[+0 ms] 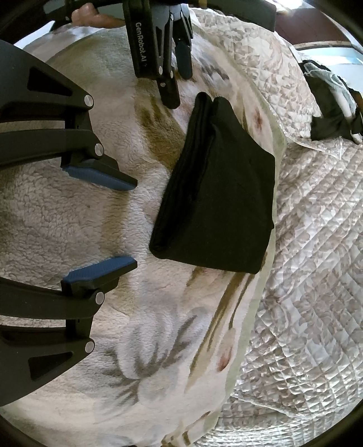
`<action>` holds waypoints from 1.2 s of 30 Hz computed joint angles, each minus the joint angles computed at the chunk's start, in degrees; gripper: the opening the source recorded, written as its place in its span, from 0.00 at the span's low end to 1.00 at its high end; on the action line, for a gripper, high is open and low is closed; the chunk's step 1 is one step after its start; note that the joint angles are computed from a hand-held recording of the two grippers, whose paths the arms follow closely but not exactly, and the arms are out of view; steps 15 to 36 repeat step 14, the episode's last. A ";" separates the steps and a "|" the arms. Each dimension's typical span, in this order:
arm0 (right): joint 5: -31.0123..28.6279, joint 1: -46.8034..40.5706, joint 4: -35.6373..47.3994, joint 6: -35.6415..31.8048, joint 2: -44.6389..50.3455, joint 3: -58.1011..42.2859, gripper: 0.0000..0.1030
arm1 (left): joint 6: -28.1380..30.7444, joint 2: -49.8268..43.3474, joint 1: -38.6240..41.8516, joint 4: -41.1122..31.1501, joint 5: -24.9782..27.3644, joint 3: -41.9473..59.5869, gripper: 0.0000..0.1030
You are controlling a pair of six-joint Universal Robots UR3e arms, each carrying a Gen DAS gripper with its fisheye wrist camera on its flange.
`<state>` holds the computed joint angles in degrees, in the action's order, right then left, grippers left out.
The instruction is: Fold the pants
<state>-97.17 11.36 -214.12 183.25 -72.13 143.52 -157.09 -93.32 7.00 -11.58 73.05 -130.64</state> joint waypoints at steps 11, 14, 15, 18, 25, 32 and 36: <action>-1.99 0.98 -5.79 -0.16 3.96 -0.10 0.53 | -0.06 -0.15 0.02 0.01 -0.03 0.14 0.71; -2.44 1.31 -7.39 -0.03 4.98 0.02 0.53 | 0.04 -0.29 0.24 0.13 -0.33 0.22 0.71; -2.44 1.31 -7.39 -0.03 4.98 0.02 0.53 | 0.04 -0.29 0.24 0.13 -0.33 0.22 0.71; -2.44 1.31 -7.39 -0.03 4.98 0.02 0.53 | 0.04 -0.29 0.24 0.13 -0.33 0.22 0.71; -2.44 1.31 -7.39 -0.03 4.98 0.02 0.53 | 0.04 -0.29 0.24 0.13 -0.33 0.22 0.71; -2.44 1.31 -7.39 -0.03 4.98 0.02 0.53 | 0.04 -0.29 0.24 0.13 -0.33 0.22 0.71; -2.44 1.31 -7.39 -0.03 4.98 0.02 0.53 | 0.04 -0.29 0.24 0.13 -0.33 0.22 0.71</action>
